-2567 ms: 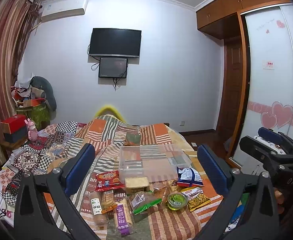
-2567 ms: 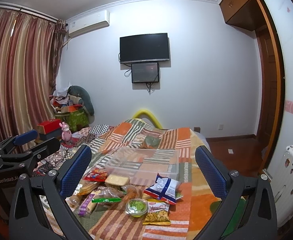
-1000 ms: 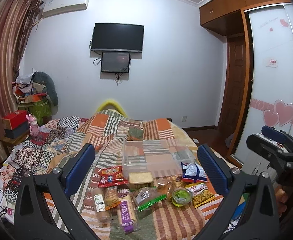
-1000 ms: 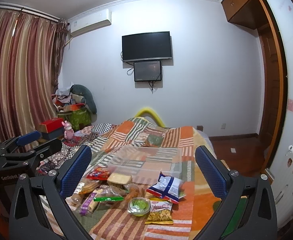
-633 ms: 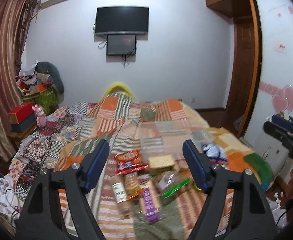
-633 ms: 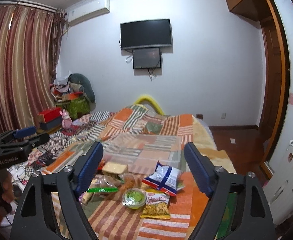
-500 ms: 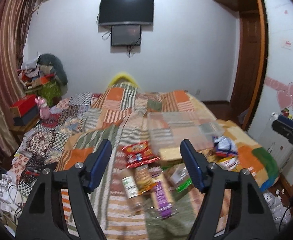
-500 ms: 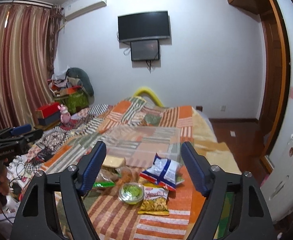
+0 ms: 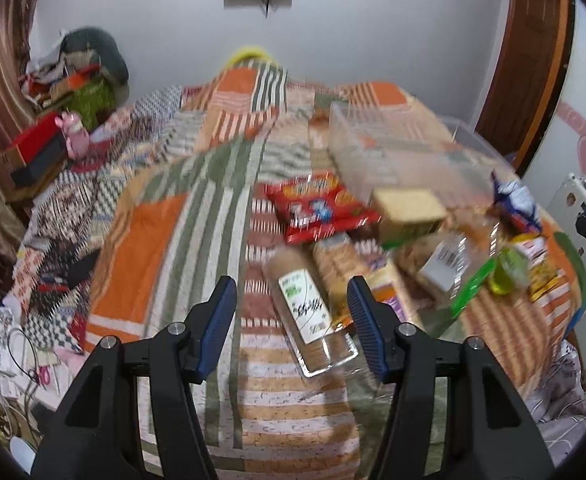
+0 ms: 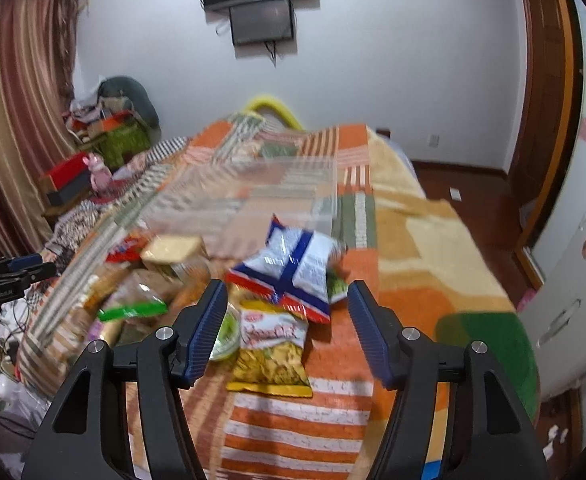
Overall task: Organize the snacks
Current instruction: 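Grasp biscuit roll with left tool while right tool grasps yellow chip bag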
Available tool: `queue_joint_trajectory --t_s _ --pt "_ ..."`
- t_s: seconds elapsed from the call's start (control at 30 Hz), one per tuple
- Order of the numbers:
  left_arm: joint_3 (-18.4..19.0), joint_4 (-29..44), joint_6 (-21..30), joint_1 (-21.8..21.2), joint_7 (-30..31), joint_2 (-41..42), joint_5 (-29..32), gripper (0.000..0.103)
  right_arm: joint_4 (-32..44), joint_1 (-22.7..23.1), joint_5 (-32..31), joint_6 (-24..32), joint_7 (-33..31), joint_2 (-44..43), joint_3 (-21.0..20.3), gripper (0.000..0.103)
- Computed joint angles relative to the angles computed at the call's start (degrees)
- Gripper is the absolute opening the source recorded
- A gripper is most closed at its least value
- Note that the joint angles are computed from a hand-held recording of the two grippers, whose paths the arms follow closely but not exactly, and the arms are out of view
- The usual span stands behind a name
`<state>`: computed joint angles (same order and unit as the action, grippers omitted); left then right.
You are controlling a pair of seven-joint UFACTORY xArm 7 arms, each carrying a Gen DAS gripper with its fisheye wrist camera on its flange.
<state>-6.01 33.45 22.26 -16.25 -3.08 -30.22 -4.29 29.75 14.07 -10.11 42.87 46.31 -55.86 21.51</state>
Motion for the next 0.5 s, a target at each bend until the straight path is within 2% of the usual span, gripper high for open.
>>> queue_joint_trajectory --t_s 0.23,0.5 --pt "0.6 1.0 -0.9 -0.5 0.0 7.1 -1.5 0.057 -0.8 1.4 2.1 1.2 -0.8 1.9 -2.0 0.059" --pt "1.1 2.3 -3.0 -2.0 1.8 12.9 -4.8 0.058 -2.3 4.0 5.9 -1.6 -2.8 5.7 -4.9 0.059"
